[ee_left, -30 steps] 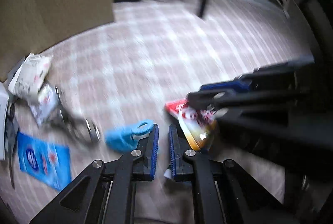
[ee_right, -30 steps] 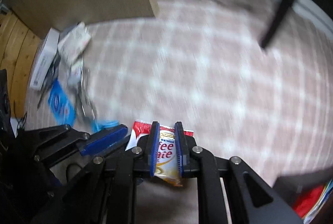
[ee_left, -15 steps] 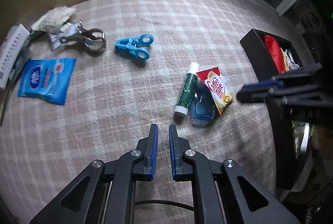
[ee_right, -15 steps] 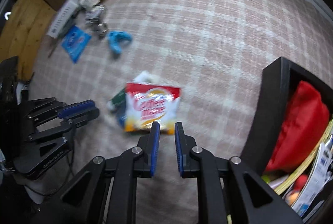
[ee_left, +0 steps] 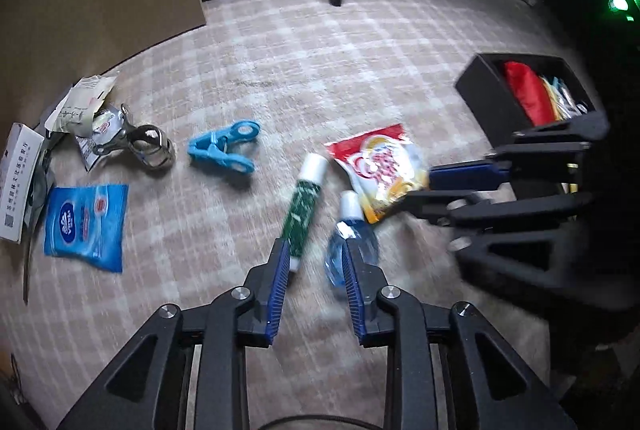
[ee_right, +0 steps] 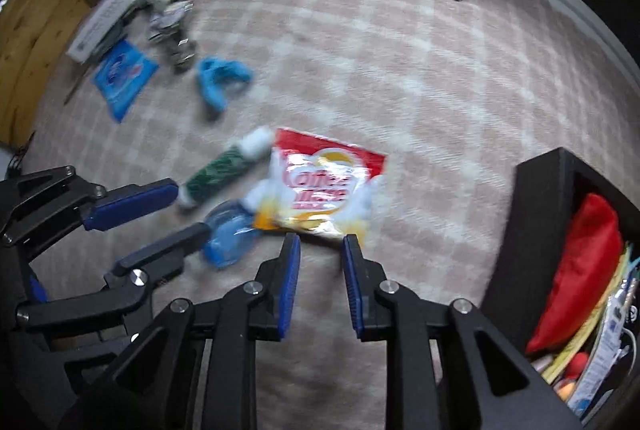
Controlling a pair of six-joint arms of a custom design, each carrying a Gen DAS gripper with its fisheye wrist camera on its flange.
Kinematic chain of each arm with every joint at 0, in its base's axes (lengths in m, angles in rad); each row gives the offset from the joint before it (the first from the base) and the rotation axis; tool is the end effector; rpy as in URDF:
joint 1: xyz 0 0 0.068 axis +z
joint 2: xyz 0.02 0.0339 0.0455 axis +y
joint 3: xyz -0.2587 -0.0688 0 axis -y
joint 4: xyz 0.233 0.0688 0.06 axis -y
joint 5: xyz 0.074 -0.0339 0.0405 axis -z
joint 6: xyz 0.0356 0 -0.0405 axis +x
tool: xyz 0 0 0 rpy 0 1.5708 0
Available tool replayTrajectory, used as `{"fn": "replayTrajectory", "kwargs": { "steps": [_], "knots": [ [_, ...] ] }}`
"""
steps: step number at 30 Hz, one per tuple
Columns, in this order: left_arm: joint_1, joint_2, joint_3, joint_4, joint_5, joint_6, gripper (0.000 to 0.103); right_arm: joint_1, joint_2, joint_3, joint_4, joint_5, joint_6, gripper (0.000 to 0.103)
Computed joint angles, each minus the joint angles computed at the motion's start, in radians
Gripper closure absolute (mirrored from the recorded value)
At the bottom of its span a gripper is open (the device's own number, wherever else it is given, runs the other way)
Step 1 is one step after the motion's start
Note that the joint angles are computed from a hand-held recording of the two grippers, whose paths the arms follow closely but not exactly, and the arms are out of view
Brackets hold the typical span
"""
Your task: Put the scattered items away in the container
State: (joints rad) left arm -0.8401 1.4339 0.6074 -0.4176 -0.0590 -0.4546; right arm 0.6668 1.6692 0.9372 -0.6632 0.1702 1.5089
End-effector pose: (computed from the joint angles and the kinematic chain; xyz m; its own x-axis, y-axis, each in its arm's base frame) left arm 0.1496 -0.1638 0.1353 -0.8888 0.3350 -0.3128 0.3790 0.9209 -0.0907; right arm 0.2221 0.1671 0.1524 -0.6330 0.7536 -0.1773 0.7360 0.6568 0.1640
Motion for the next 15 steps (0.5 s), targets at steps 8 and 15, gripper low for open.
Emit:
{"fn": "replayTrajectory", "kwargs": {
  "steps": [8, 15],
  "knots": [
    [0.11, 0.008, 0.011, -0.024, 0.023, 0.095, 0.077, -0.052, -0.135, -0.132, 0.083, -0.011, 0.041, 0.059],
    [0.108, 0.051, 0.016, 0.002, -0.005, 0.1, 0.077, -0.2, -0.033, -0.073, 0.143, -0.082, -0.028, 0.046]
  ]
}}
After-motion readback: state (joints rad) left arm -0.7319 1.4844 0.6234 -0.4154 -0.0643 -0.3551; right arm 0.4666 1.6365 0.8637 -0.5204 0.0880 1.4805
